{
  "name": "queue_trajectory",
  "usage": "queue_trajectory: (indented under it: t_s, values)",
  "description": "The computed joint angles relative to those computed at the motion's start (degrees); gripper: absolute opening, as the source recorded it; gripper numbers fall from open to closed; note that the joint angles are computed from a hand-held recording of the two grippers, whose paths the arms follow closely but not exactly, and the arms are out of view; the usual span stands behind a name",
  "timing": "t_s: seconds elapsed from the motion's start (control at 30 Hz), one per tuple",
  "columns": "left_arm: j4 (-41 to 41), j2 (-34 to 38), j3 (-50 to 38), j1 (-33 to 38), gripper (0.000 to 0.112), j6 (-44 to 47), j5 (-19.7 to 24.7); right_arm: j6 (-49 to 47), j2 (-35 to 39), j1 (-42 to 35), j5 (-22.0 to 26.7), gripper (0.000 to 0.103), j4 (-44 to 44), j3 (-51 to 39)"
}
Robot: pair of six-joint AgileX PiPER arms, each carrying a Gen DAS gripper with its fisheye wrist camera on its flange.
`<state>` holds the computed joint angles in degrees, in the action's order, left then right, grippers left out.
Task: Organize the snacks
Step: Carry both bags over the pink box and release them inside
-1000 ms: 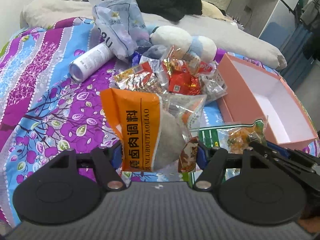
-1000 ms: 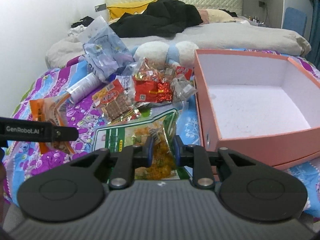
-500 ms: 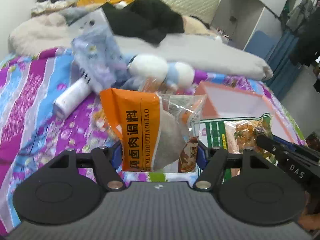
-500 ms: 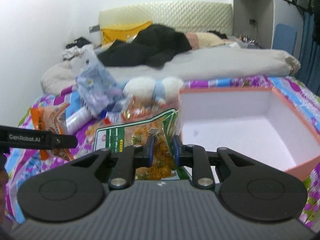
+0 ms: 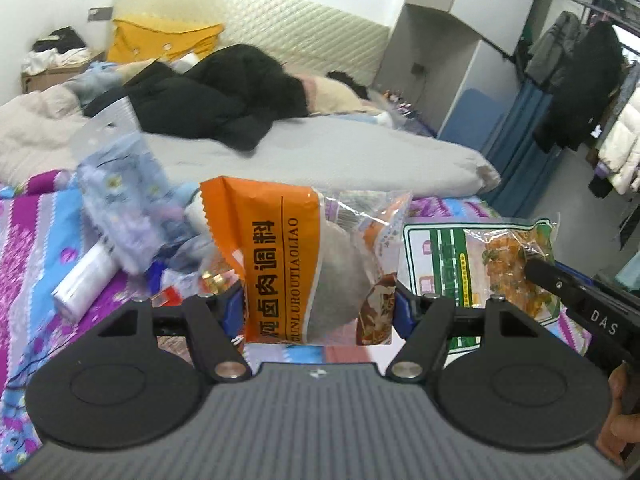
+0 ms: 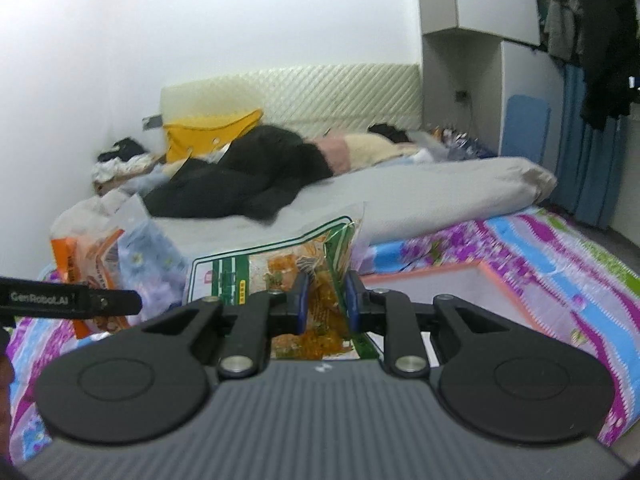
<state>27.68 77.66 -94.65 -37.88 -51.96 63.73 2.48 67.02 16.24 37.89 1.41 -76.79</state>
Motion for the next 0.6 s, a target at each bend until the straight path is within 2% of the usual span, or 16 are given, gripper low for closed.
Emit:
queue_trajectory:
  t_s: [0.23, 0.37, 0.6]
  values:
    - [-3.64, 11.49, -14.37, -0.83, 0.073, 5.24, 1.13, -10.50, 2.41, -11.33, 2.11, 0.022, 9.53, -3.25]
    - [-7.63, 18.98, -22.30, -0.49, 0.073, 9.33, 2.70, -16.45, 5.32, -18.29, 5.44, 0.022, 15.22, -4.67]
    - [-14.89, 31.43, -31.72, 0.51, 0.073, 13.43, 4.95, -20.47, 11.44, -23.68, 7.76, 0.022, 16.14, -4.29]
